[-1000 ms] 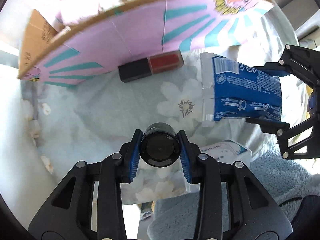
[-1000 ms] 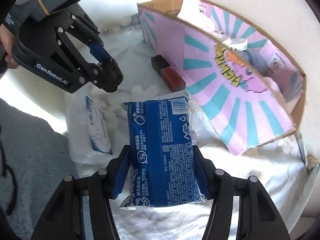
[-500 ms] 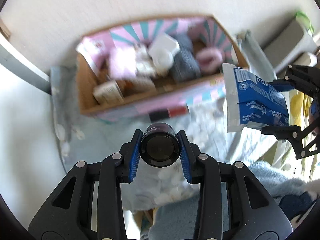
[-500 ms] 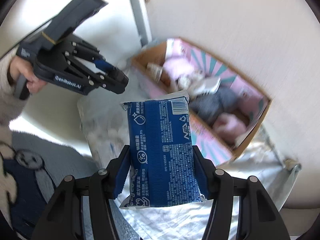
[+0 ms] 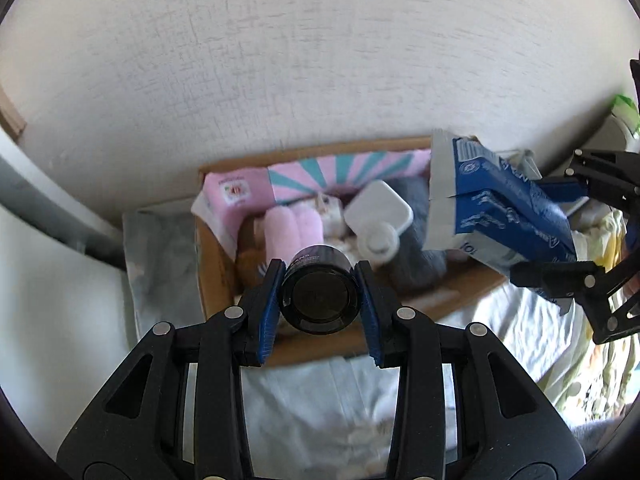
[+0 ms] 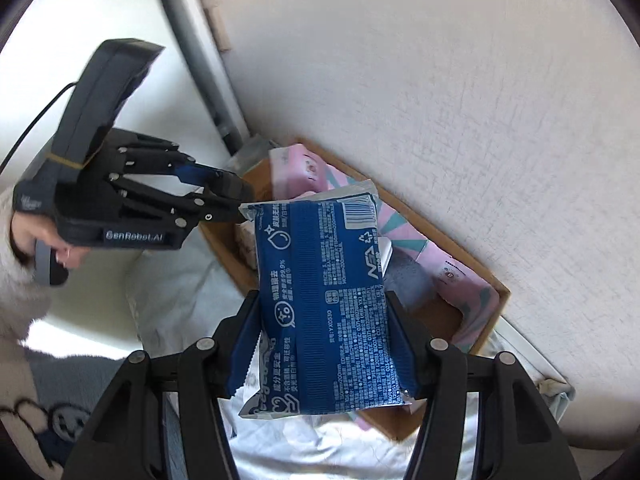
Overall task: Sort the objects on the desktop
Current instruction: 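Carry the black cap and blue wipes pack into the cardboard box and release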
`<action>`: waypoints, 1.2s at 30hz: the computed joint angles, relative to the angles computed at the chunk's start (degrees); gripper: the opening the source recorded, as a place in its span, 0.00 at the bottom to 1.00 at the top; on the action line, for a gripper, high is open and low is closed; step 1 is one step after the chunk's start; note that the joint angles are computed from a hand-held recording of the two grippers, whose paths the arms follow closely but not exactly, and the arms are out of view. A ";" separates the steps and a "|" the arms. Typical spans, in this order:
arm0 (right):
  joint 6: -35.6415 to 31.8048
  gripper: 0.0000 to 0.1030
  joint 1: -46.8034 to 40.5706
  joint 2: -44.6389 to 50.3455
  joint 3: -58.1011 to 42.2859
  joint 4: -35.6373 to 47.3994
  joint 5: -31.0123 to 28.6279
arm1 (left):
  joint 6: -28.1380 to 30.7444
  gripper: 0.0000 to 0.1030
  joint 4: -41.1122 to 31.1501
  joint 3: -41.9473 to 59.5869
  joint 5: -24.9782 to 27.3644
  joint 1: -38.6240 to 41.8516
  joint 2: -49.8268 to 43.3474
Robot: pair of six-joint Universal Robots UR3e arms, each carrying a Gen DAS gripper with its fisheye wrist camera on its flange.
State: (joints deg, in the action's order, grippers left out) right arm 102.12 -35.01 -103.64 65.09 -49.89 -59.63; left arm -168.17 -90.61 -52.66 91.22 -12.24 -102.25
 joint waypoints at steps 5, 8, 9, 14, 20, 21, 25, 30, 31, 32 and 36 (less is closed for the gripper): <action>9.32 0.53 5.16 1.91 4.67 -10.93 -2.36 | 0.95 0.31 3.17 -0.16 -0.33 0.34 -2.87; 13.06 0.53 6.69 2.79 6.85 -15.11 -3.65 | 1.38 0.31 5.41 -1.00 -0.70 0.27 -3.68; 13.79 0.53 6.91 2.74 7.56 -16.09 -4.00 | 1.53 0.31 6.01 -1.21 -0.97 0.32 -3.84; 16.42 0.53 7.47 3.39 8.98 -18.87 -4.72 | 2.59 0.31 8.22 -1.98 -1.81 0.29 -4.02; 20.12 0.72 7.57 3.55 10.71 -22.30 -5.32 | 1.05 1.00 11.62 -1.68 4.52 -2.21 -5.50; 20.12 0.78 6.64 2.12 12.28 -23.52 -4.61 | 0.59 0.99 14.21 -3.24 5.84 -2.54 -4.97; 19.95 0.78 2.52 -2.81 15.79 -24.81 -2.47 | 0.27 1.00 18.96 -7.76 5.95 -2.60 -2.84; 12.41 0.78 -6.21 -8.44 15.04 -14.49 2.30 | 0.61 1.00 22.88 -11.42 7.48 -4.66 -1.25; 10.54 0.78 -8.02 -9.44 14.40 -11.80 3.10 | 0.12 1.00 23.21 -12.17 7.81 -4.98 -0.91; 9.68 0.78 -8.73 -10.20 14.13 -10.36 3.55 | -0.06 1.00 22.95 -12.12 7.66 -5.04 -0.82; 0.90 0.78 -14.71 -13.46 10.02 -0.02 4.39 | 0.52 1.00 22.17 -13.42 6.43 -4.80 1.75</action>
State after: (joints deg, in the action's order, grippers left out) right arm 103.03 -49.73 -117.10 75.11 -49.91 -55.24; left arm -167.65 -68.44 -66.07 97.65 -17.04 -100.51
